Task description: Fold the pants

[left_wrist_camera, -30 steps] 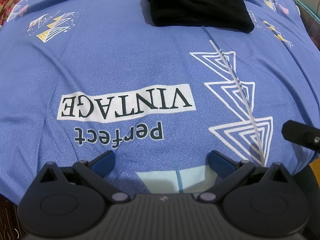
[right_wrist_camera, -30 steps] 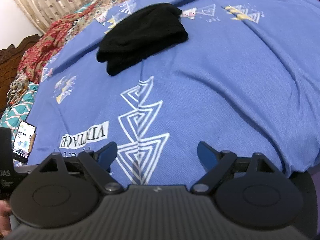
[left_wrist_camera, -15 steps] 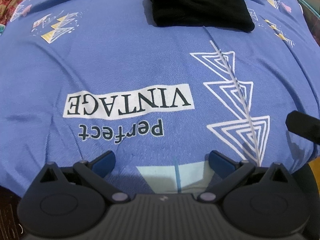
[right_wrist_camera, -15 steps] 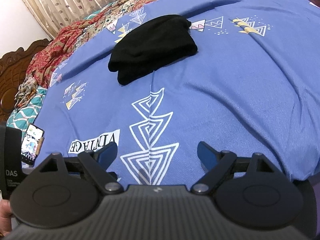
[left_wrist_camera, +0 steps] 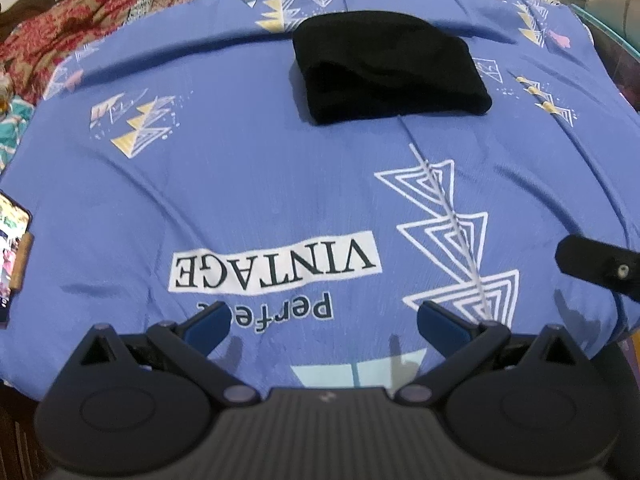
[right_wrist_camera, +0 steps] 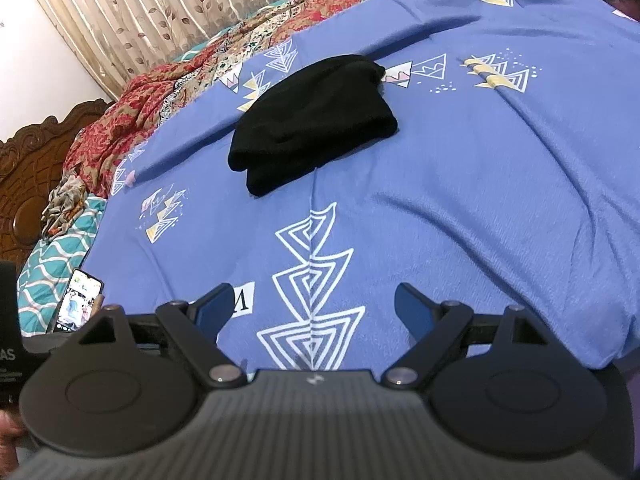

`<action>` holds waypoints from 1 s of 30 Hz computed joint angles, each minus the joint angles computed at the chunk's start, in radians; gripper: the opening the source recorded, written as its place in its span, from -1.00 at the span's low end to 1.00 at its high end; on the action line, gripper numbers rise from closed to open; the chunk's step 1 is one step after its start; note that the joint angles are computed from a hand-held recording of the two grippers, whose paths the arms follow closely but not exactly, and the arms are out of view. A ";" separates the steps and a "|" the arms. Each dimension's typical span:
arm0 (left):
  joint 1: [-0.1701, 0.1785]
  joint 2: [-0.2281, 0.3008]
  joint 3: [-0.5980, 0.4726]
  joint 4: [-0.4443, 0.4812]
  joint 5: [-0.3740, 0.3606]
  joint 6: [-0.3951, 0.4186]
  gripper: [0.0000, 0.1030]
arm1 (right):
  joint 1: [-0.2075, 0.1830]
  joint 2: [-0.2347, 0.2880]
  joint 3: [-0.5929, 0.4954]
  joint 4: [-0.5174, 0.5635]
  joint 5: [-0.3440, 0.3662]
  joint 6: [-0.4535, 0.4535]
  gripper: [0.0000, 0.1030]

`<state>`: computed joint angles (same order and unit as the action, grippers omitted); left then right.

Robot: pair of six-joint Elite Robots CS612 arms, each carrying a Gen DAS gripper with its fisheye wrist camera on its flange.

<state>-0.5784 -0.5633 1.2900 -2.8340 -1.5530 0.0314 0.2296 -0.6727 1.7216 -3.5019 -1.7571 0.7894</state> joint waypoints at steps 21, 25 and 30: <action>-0.002 -0.004 0.008 -0.006 0.013 0.002 1.00 | 0.001 -0.002 0.003 -0.003 0.000 0.001 0.73; -0.004 -0.003 0.009 -0.015 0.027 0.011 1.00 | 0.001 -0.002 0.002 0.001 0.003 0.002 0.73; -0.008 -0.004 0.020 -0.068 0.058 0.019 1.00 | 0.001 -0.001 0.003 0.000 0.001 0.005 0.73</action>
